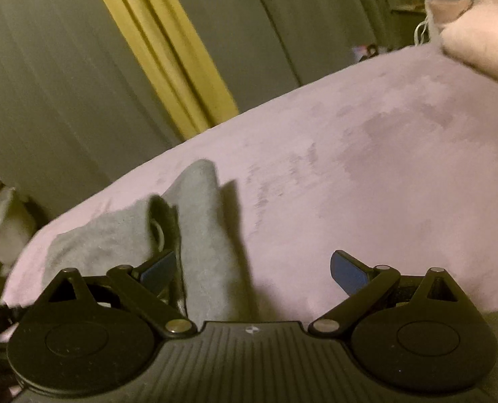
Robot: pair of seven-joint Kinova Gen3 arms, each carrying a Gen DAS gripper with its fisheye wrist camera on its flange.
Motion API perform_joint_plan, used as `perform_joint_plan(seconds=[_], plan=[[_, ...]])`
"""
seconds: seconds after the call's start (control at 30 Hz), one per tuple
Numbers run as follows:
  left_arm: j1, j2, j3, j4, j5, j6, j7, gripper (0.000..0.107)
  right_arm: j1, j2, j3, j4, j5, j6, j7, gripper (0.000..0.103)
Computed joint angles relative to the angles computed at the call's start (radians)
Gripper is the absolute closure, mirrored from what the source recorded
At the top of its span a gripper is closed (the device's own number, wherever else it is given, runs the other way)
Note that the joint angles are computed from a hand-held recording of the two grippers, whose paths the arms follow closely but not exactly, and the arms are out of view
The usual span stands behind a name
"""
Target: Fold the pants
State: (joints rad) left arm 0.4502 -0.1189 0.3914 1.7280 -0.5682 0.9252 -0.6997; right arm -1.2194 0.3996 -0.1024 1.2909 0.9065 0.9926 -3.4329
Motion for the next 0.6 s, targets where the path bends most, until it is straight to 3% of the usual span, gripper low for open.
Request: perform_joint_plan(seconds=[0.1,0.2,0.3,0.43,0.5,0.6], plan=[[-0.070,-0.119,-0.051,0.072,0.083,-0.046,0.093,0.011,0.111,-0.012,-0.108,0.025,-0.010,-0.122,-0.059,0.005],[-0.209,-0.224,-0.064,0.137,0.151,-0.073,0.215,0.008,0.250,0.004,-0.247,0.032,-0.002,-0.244,-0.074,0.005],[-0.348,-0.243,-0.009,0.157,0.128,0.011,0.337,0.008,0.356,0.032,-0.341,0.039,-0.004,-0.366,-0.075,0.005],[-0.385,-0.224,-0.069,0.158,0.215,0.011,0.446,0.008,0.332,0.076,-0.253,-0.009,-0.154,-0.430,0.033,0.005],[-0.415,-0.243,-0.064,0.168,0.224,0.027,0.448,0.008,0.315,0.090,-0.204,-0.030,-0.235,-0.450,0.107,0.005],[-0.415,-0.245,-0.079,0.164,0.264,0.047,0.403,0.008,0.345,0.130,-0.236,-0.092,-0.296,-0.438,0.226,0.005]])
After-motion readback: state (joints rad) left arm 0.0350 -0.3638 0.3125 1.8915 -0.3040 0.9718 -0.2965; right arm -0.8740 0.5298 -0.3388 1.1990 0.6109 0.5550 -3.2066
